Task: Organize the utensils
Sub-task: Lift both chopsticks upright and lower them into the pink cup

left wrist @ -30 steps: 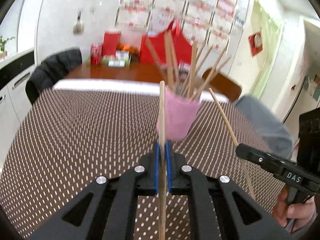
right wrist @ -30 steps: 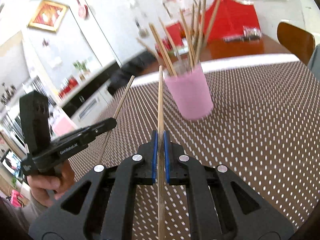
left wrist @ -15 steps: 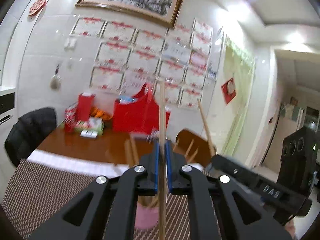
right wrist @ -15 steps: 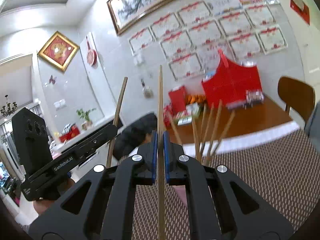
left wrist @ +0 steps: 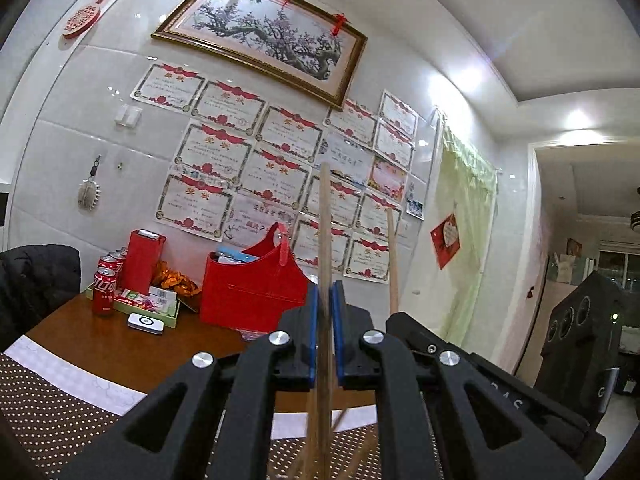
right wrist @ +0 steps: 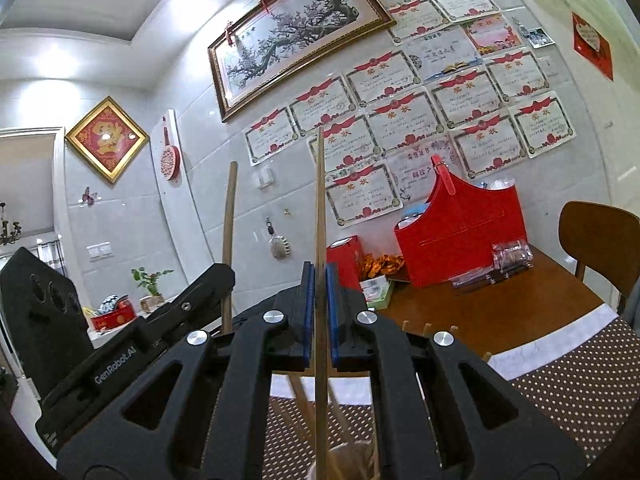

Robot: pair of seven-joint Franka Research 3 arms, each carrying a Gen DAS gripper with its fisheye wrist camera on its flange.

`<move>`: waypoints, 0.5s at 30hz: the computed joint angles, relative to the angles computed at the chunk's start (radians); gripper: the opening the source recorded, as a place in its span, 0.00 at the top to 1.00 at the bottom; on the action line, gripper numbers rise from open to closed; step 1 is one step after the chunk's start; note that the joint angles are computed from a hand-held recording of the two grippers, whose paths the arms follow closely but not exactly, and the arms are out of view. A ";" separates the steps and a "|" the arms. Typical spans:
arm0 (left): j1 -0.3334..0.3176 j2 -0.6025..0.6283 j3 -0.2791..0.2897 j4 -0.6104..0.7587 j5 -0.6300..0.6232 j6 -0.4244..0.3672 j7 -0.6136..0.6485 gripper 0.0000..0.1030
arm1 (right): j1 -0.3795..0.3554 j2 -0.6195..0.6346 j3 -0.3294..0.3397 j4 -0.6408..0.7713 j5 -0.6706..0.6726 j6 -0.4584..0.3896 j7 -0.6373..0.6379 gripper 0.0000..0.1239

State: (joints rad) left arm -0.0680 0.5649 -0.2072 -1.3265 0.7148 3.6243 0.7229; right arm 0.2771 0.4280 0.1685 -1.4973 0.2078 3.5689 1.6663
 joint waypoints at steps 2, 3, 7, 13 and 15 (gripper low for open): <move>-0.007 0.041 0.002 0.041 -0.013 -0.005 0.008 0.94 | 0.015 0.034 -0.017 0.029 0.016 0.011 -0.013 0.95; -0.008 0.057 0.001 0.060 -0.015 -0.012 0.009 0.94 | 0.017 0.052 -0.018 0.043 0.021 0.018 -0.015 0.95; -0.026 0.107 0.012 0.108 -0.041 -0.021 0.030 0.94 | 0.042 0.097 -0.041 0.084 0.063 0.024 -0.042 0.95; -0.062 0.131 0.039 0.132 -0.079 -0.041 0.089 0.93 | 0.076 0.103 -0.067 0.092 0.110 0.039 -0.112 0.95; -0.054 0.140 0.023 0.136 -0.079 -0.047 0.095 0.93 | 0.084 0.111 -0.071 0.101 0.126 0.034 -0.136 0.95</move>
State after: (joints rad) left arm -0.1221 0.7046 -0.1839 -1.1901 0.6361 3.5774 0.8178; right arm 0.3611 0.5389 0.0973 -1.3960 0.3340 3.6027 1.5300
